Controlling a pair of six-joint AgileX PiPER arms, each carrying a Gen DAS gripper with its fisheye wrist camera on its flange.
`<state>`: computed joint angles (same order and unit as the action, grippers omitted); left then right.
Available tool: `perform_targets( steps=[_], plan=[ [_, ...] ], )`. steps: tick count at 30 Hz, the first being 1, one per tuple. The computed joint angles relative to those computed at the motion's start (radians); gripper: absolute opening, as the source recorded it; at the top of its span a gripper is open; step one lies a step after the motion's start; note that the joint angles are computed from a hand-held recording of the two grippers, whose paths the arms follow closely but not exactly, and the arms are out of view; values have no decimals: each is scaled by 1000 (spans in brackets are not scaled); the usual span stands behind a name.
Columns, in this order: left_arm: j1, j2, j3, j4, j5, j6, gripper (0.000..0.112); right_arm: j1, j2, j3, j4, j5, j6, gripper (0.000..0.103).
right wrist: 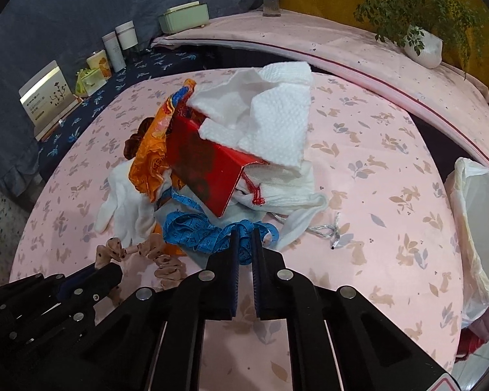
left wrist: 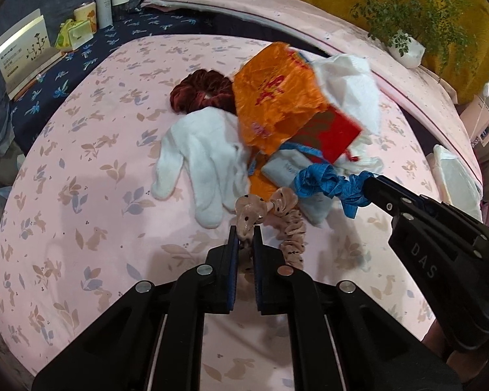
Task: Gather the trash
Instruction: 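Grasp the beige scrunchie with the left tool while the right tool grasps the blue ribbon, then carry scrunchie and ribbon to the bin and open both tools to drop them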
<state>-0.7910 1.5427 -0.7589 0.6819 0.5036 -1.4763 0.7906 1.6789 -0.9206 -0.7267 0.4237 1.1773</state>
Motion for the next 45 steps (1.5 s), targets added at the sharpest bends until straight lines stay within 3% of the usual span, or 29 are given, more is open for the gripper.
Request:
perform_targets(
  steps=[12, 18, 25, 36, 40, 45],
  plan=[
    [-189, 51, -254, 11, 170, 22, 7, -94, -309, 162, -58, 93, 21, 6],
    [-268, 164, -452, -2, 240, 79, 8, -250, -462, 238, -4, 120, -92, 6],
    [-324, 327, -717, -45, 296, 196, 8, -541, -575, 312, 149, 66, -359, 6],
    [-336, 617, -1206, -209, 359, 466, 8, -1013, -527, 331, 582, -87, -971, 6],
    [-331, 735, -1411, -266, 406, 558, 8, -1099, -478, 318, 707, -119, -1136, 6],
    [-322, 900, -1713, -330, 514, 666, 8, -1146, -425, 297, 779, -143, -1224, 6]
  ],
)
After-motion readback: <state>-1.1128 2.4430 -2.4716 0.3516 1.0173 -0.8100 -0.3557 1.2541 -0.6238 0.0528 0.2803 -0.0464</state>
